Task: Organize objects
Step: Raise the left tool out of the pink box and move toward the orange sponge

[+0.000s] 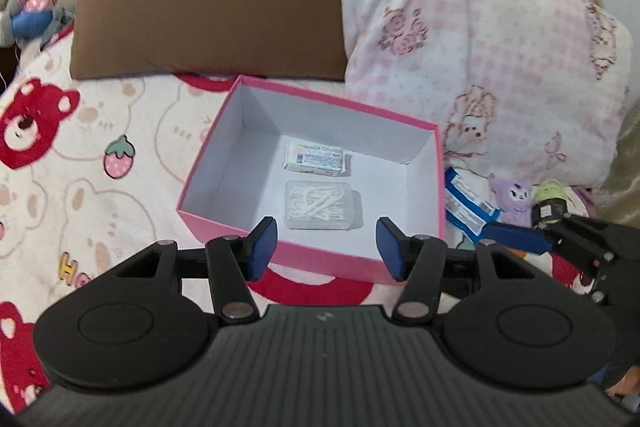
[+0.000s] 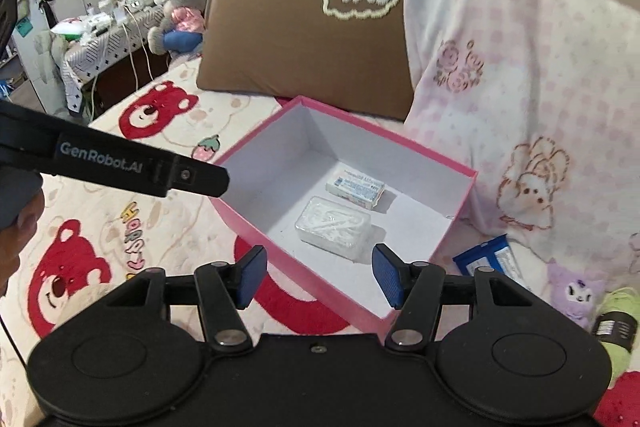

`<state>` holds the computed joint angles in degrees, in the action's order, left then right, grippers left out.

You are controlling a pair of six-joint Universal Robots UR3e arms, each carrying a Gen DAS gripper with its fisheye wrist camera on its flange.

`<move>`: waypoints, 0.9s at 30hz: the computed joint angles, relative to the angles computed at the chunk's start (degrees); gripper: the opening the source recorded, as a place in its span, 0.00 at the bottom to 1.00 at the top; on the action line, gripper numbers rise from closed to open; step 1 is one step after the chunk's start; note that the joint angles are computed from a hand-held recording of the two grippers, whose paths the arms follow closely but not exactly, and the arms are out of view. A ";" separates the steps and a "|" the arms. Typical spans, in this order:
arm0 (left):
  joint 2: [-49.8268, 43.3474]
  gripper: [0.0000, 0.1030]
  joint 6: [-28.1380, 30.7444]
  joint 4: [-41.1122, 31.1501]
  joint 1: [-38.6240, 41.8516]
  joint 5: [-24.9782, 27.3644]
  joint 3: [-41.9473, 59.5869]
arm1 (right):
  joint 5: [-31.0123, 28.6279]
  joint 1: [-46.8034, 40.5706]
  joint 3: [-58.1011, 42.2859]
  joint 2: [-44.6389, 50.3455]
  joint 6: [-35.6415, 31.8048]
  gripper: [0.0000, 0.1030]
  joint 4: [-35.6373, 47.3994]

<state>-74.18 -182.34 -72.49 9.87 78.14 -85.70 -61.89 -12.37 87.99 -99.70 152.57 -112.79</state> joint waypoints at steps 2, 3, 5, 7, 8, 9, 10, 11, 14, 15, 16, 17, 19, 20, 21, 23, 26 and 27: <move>0.72 0.52 0.00 -2.91 -1.07 0.76 2.56 | 2.11 -2.87 -0.73 -3.20 -2.41 0.62 4.87; 0.89 0.52 -0.17 -4.14 -1.67 0.99 3.87 | 3.06 -4.28 -1.01 -4.61 -3.55 0.63 7.05; 1.17 0.53 -0.10 -5.75 -3.14 1.15 5.81 | 4.91 -7.60 -1.77 -7.64 -6.51 0.63 12.20; 0.71 0.54 -0.48 -7.44 -5.37 1.86 8.28 | 5.89 -10.64 -2.54 -10.20 -9.29 0.63 17.01; 0.38 0.54 -0.75 -8.20 -6.73 2.34 9.49 | 6.25 -12.31 -3.06 -11.42 -10.63 0.64 19.63; 0.08 0.54 -0.85 -9.14 -7.84 2.61 10.75 | 6.72 -13.98 -3.54 -12.45 -12.00 0.64 22.05; -0.21 0.54 -1.03 -10.19 -8.99 2.87 12.00 | 7.48 -16.22 -4.25 -13.68 -13.92 0.64 25.20; -0.56 0.54 -1.12 -11.35 -9.86 2.88 13.40 | 8.55 -18.84 -5.18 -14.90 -16.49 0.64 29.11; -1.88 0.54 -1.59 -14.99 -12.61 3.28 17.83 | 10.87 -25.99 -9.04 -17.04 -24.11 0.64 40.67; -2.52 0.54 -1.83 -16.21 -13.86 3.72 19.59 | 11.31 -28.09 -10.53 -17.45 -26.57 0.65 44.23; -2.89 0.54 -2.11 -17.16 -14.93 4.01 20.86 | 11.76 -30.57 -12.06 -17.84 -29.38 0.65 48.07; -3.32 0.54 -2.26 -18.09 -15.78 4.05 22.13 | 12.32 -33.58 -13.92 -18.32 -32.90 0.65 52.78; -3.75 0.54 -2.54 -19.38 -17.41 3.82 23.83 | 13.62 -39.83 -17.91 -18.81 -40.77 0.66 62.50; -4.18 0.54 -2.94 -19.96 -18.59 4.02 24.81 | 14.10 -43.79 -20.42 -18.90 -45.78 0.67 68.55; -4.53 0.54 -3.26 -20.28 -19.72 4.35 25.50 | 14.26 -47.10 -22.63 -18.72 -50.06 0.67 73.72; -5.41 0.55 -4.09 -20.58 -22.50 5.54 26.62 | 13.91 -54.02 -27.04 -18.10 -58.81 0.67 83.99; -6.83 0.55 -5.40 -21.22 -26.65 7.13 28.12 | 12.13 -64.43 -32.25 -17.67 -71.45 0.67 96.41; -7.18 0.55 -5.67 -21.12 -27.71 7.23 28.25 | 11.32 -67.90 -33.97 -17.41 -75.68 0.67 100.29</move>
<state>-81.36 -188.01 -93.61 -17.84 85.37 -57.44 -50.57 -80.27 54.02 -117.11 76.90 -12.50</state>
